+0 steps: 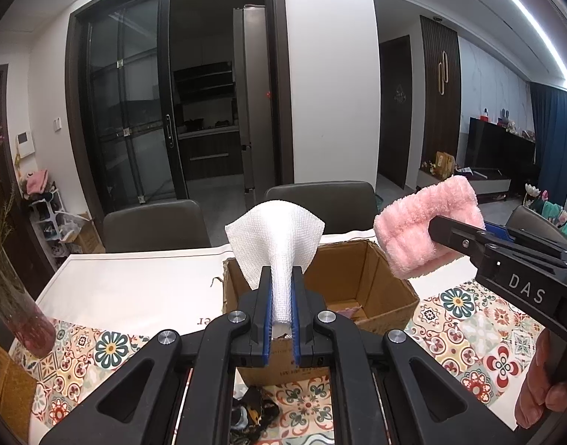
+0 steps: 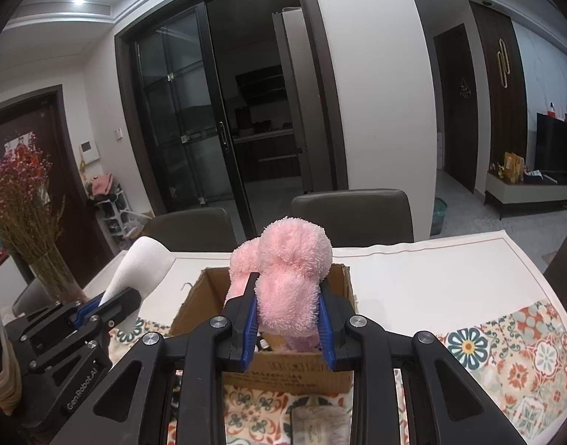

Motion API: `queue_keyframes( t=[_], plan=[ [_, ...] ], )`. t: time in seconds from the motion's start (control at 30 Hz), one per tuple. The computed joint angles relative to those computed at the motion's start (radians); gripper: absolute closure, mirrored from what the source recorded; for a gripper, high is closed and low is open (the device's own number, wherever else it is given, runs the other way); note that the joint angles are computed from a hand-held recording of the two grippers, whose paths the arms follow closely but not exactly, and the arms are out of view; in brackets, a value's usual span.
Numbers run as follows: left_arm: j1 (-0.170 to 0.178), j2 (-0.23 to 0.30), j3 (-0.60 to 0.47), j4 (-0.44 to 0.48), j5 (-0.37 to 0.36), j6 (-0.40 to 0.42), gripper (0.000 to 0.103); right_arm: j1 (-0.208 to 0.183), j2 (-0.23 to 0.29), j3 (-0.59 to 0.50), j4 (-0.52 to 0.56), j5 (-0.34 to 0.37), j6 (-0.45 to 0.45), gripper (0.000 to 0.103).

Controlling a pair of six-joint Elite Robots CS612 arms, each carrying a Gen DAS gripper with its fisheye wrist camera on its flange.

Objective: Organize soft objects
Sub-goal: 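Carry the white cloth and pink headband over the cardboard box, then open both tools to drop cloth and headband into the box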

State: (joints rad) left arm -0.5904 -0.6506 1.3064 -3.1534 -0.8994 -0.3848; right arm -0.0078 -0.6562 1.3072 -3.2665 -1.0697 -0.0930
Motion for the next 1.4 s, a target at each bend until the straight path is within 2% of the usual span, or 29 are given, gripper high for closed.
queue_keyframes(
  t=[0.57, 0.97, 1.03, 1.1, 1.23, 1.4],
  plan=[
    [0.039, 0.075, -0.118, 0.119, -0.062, -0.016, 0.093, 0.025, 0.089, -0.158, 0.152, -0.060, -0.047, 0.074],
    [0.059, 0.116, -0.190, 0.213, -0.130, -0.020, 0.092, 0.038, 0.125, -0.224, 0.265, -0.101, -0.103, 0.073],
    [0.060, 0.120, -0.199, 0.229, -0.139, -0.017, 0.086, 0.037, 0.130, -0.235, 0.288, -0.102, -0.106, 0.070],
    [0.063, 0.122, -0.202, 0.236, -0.142, -0.016, 0.081, 0.036, 0.134, -0.246, 0.318, -0.103, -0.099, 0.063],
    [0.065, 0.122, -0.203, 0.237, -0.163, -0.019, 0.071, 0.033, 0.138, -0.254, 0.343, -0.099, -0.080, 0.059],
    [0.059, 0.113, -0.186, 0.228, -0.144, -0.023, 0.070, 0.032, 0.125, -0.228, 0.319, -0.109, -0.087, 0.058]
  ],
)
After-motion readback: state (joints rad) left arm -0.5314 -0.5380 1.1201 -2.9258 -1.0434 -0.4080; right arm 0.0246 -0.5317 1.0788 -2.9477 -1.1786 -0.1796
